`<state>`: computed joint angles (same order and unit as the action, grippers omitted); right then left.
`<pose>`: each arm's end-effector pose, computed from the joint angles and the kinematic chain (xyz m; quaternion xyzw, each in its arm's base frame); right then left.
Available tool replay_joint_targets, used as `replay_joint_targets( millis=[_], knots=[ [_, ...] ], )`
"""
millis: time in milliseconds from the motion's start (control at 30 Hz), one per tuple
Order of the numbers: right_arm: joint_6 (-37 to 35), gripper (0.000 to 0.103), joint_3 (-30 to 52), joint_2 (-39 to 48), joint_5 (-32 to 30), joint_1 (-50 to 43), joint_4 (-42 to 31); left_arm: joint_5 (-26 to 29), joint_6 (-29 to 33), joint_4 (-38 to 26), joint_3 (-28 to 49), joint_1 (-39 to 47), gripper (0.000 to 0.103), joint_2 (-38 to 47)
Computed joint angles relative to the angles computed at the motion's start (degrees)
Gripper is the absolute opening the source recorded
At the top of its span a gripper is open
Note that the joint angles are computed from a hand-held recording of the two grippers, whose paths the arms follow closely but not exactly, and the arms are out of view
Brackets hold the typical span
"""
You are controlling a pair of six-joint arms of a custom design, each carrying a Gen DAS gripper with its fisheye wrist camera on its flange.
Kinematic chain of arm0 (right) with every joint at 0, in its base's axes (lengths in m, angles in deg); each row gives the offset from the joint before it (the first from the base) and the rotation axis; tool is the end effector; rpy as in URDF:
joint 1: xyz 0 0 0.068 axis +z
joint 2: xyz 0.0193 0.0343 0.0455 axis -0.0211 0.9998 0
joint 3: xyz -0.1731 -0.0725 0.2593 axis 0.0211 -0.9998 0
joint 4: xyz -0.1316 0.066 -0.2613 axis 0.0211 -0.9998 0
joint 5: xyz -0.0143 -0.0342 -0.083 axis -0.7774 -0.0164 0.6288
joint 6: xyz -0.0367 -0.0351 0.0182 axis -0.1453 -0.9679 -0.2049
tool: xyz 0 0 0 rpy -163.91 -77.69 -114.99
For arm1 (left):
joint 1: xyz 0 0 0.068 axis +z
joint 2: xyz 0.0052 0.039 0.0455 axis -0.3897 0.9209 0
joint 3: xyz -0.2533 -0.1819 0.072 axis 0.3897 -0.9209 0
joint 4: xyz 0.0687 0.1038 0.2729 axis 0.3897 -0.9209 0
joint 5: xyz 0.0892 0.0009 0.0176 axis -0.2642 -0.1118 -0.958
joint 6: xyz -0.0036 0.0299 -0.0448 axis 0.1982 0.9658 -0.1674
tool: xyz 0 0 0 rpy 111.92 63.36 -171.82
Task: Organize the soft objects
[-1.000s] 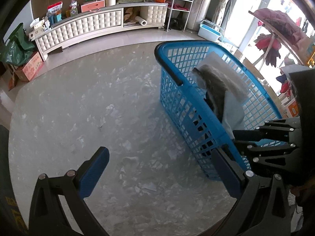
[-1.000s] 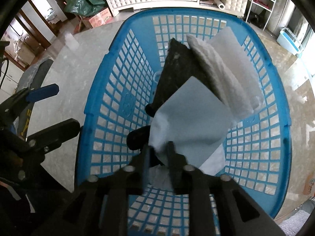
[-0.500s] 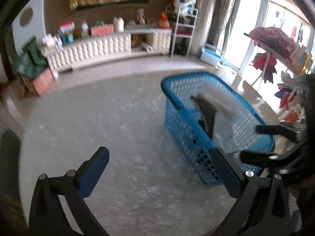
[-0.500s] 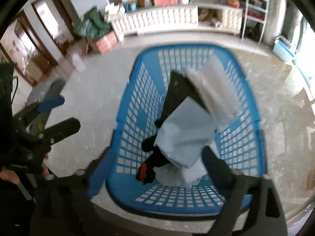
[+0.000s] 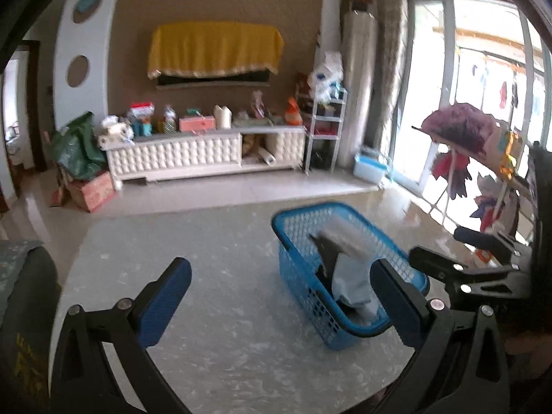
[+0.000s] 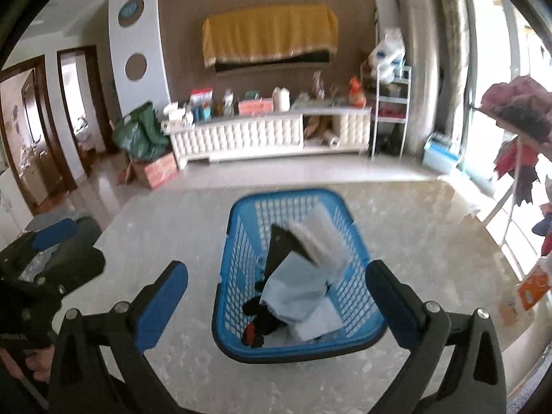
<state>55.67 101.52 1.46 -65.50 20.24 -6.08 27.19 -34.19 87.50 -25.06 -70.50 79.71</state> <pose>0.2083 0.0756 0.2321 -0.0582 0.8829 0.0526 0.4629 0.2560 -0.2560 0.1967 0.0756 0.8618 -0.0945 0.4925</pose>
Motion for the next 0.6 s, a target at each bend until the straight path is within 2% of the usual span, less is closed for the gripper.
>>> replay_joint_targets(
  millis=[133, 267, 433, 567, 600],
  knots=[
    [0.6, 0.103, -1.7, -1.2, 2.7, 1.7, 2.9, -6.2, -2.0, 0.0, -2.9, -2.8, 0.103, -3.9],
    [1.9, 0.103, -2.9, -3.1, 7.0, 7.0, 1.6, -11.4, -3.4, -2.7, -4.3, -5.8, 0.103, -5.7],
    [3.4, 0.103, -4.4, -5.7, 9.0, 9.5, 0.3, -12.5, -6.1, -4.6, -6.0, -7.6, 0.103, -7.9],
    [3.5, 0.103, -4.4, -7.6, 9.4, 11.2, -2.4, -11.9, -5.7, -4.8, -6.8, -9.1, 0.103, -9.2],
    [3.7, 0.103, -4.6, -7.9, 10.1, 11.8, -2.5, -13.3, -5.9, -5.3, -6.8, -9.8, 0.103, -9.2]
  ],
)
